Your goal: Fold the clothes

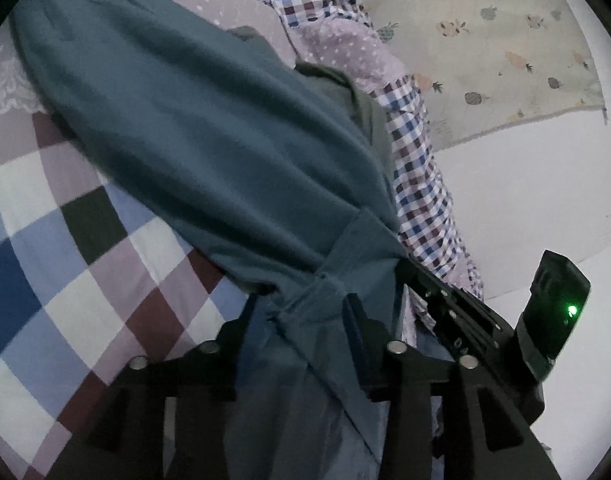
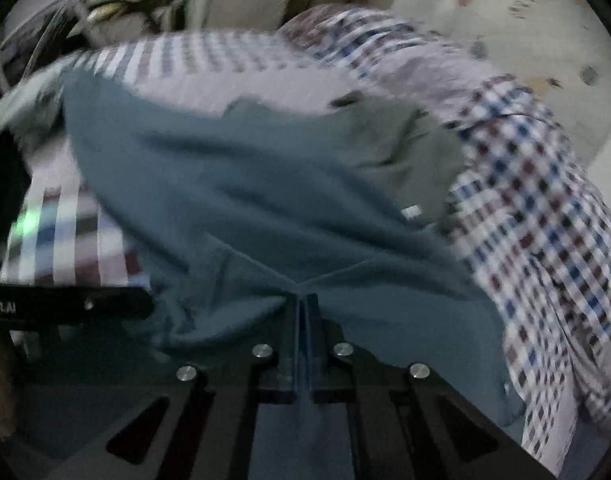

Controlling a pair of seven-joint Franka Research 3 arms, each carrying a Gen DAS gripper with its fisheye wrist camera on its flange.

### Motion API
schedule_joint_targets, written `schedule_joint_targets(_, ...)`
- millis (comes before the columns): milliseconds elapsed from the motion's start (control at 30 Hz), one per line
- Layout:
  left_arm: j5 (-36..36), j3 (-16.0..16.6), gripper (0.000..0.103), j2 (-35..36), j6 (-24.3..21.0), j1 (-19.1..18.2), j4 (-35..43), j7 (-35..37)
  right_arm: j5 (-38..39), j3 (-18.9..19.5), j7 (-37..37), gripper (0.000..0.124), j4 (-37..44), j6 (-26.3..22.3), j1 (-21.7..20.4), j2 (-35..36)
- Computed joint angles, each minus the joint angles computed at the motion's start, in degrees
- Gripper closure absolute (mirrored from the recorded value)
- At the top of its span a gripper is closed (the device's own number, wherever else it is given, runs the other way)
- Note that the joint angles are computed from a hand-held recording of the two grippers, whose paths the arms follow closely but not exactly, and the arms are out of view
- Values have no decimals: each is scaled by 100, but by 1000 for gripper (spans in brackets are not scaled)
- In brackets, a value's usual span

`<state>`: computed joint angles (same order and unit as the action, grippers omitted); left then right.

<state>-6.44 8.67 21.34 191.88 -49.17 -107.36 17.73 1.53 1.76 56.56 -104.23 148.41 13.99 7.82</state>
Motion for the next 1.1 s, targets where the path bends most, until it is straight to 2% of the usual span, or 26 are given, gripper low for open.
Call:
schedule_joint_targets(67,35,-36,55,-2,-59,45,23,11,-127,-55,314,124,49,100,21,-34)
schedule_joint_targets(233,201,-287,55,36,-87,340,89,-141,-1760,-407,1968,123,590,-173,321,463)
schedule_joint_targets(333,262,-406,54,44,-24,472,75,-217,-1814,-432,2383,116,808,-451,308,656)
schedule_joint_targets(367,260,-442,54,51,1,512,75,-240,-1789,-431,2503,110,750,-347,290,617)
schedule_joint_targets(400,230,-412,54,52,35,482,60,-255,-1766,-434,2645,91,663,-203,272,554)
schedule_joint_targets(467,142,-405,54,72,136,470,49,-279,-1666,-427,2961,70,384,238,216,339)
schedule_joint_targets(567,-63,-390,53,95,226,442,54,-227,-804,-194,2663,70,51,637,-11,44)
schedule_joint_targets(633,-176,-396,51,90,254,443,45,-166,82,28,2011,70,-166,715,-143,-150)
schedule_joint_targets(767,-516,-269,47,35,390,284,-75,8,561,177,1183,72,-416,601,-50,-235)
schedule_joint_targets(833,-690,-272,46,35,411,265,-74,130,148,119,1462,73,-381,451,101,-69)
schedule_joint_targets(933,-891,-192,41,50,358,169,-12,339,-1750,-301,3037,73,-423,458,546,148)
schedule_joint_targets(967,-942,-138,40,34,345,106,-31,410,-1999,-322,3339,73,-491,492,566,116)
schedule_joint_targets(1033,-1048,26,38,55,243,-53,33,524,-1846,-254,3571,72,-848,744,474,-185)
schedule_joint_targets(1100,-1087,185,37,31,226,-213,-16,574,-1137,-121,3304,69,-1481,1099,287,-774)
